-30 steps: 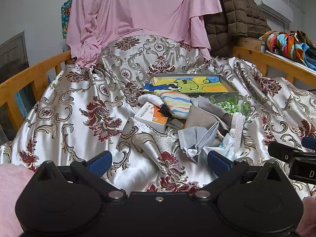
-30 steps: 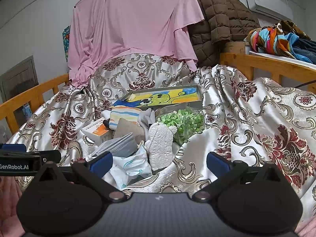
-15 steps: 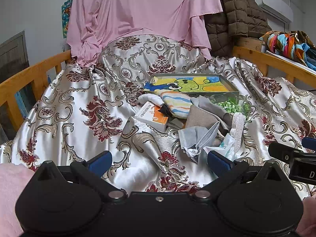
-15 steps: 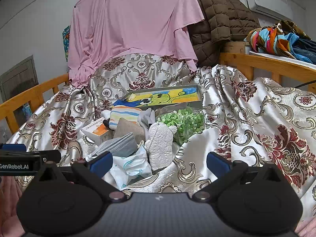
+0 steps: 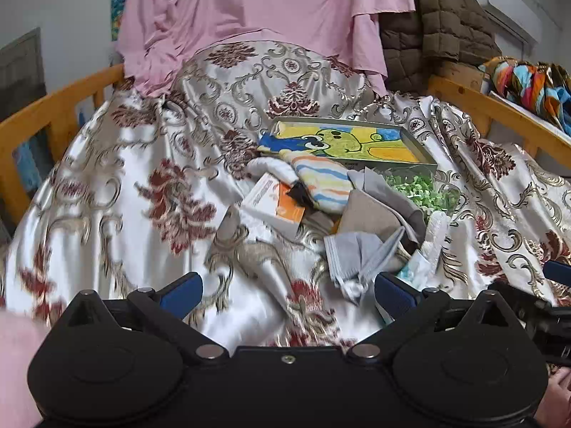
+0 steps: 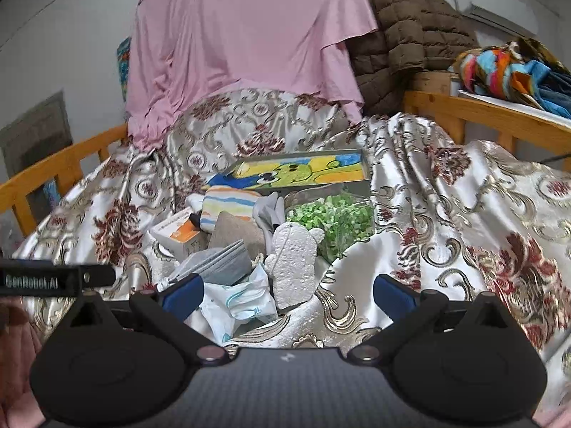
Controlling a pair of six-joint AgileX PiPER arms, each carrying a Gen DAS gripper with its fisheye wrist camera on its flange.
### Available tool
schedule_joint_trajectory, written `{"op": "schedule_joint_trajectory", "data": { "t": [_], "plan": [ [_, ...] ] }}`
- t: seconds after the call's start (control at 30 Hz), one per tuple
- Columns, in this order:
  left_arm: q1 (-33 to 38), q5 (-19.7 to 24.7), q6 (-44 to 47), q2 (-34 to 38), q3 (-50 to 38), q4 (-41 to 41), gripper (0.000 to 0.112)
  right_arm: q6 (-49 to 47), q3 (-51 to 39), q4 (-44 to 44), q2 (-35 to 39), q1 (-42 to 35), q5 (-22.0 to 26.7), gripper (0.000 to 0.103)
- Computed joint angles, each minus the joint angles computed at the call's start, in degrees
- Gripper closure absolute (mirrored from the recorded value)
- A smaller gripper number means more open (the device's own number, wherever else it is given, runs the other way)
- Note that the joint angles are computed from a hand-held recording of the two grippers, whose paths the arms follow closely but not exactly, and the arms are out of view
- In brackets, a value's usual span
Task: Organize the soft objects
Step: 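Grasp the grey face mask with the left tool while the right tool grasps the white mask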
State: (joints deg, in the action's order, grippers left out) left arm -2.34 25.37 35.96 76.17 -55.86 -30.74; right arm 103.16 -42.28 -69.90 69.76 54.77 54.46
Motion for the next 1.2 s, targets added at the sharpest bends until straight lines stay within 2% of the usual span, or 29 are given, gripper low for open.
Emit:
{"op": "schedule_joint_trajectory", "data": {
  "t": [0.07,0.13,0.23,0.4,0.53,0.6,0.7,0.77,0.87,0.93,1.0,1.2],
  "plan": [
    [0.1,2.9,4.9,3.7,-4.0,-2.8,0.010,-4.3,-0.9,1.1,0.8,-2.7,-3.3,0.000],
    [0.9,8.5,9.7,7.6,-8.8,-5.1,0.010,-9.0,-1.6,2.7,1.8,-5.9,-7.4,0.000],
    [1.2,14.5,13.3,13.1,-15.1,-5.9,0.010,-15.6,-2.9,5.9,3.7,-10.3,-12.9,0.000],
    [1.1,21.1,25.5,21.2,-23.2,-10.5,0.010,-28.5,-5.5,13.2,7.6,-16.4,-20.4,0.000],
    [-0.4,25.0,29.6,27.4,-30.2,-10.1,0.011,-35.7,-7.6,16.2,11.3,-18.8,-22.9,0.000],
    [-1.2,28.6,26.6,31.7,-36.2,-7.9,0.013,-39.0,-8.5,18.1,12.7,-20.1,-24.7,0.000],
    [-1.8,32.0,21.8,36.6,-42.1,-6.1,0.024,-42.5,-9.1,21.1,14.2,-22.0,-27.7,0.001],
    [-1.4,33.6,20.5,38.3,-43.7,-6.4,0.037,-44.2,-8.9,22.8,14.8,-23.1,-29.7,0.001],
    [-0.9,36.1,18.5,40.5,-45.9,-5.9,0.045,-46.1,-8.5,24.9,15.2,-24.3,-32.1,0.009],
    [-0.6,37.5,16.9,41.7,-47.4,-5.5,0.058,-47.7,-8.7,26.2,15.7,-25.2,-33.1,0.013],
    [-0.3,39.1,15.1,43.2,-49.5,-5.6,0.062,-48.8,-8.9,27.1,16.3,-25.8,-34.1,0.021],
    [0.7,43.1,10.3,46.2,-53.5,-6.3,0.078,-55.7,-9.6,33.5,17.7,-27.4,-36.1,0.035]
  ]
}}
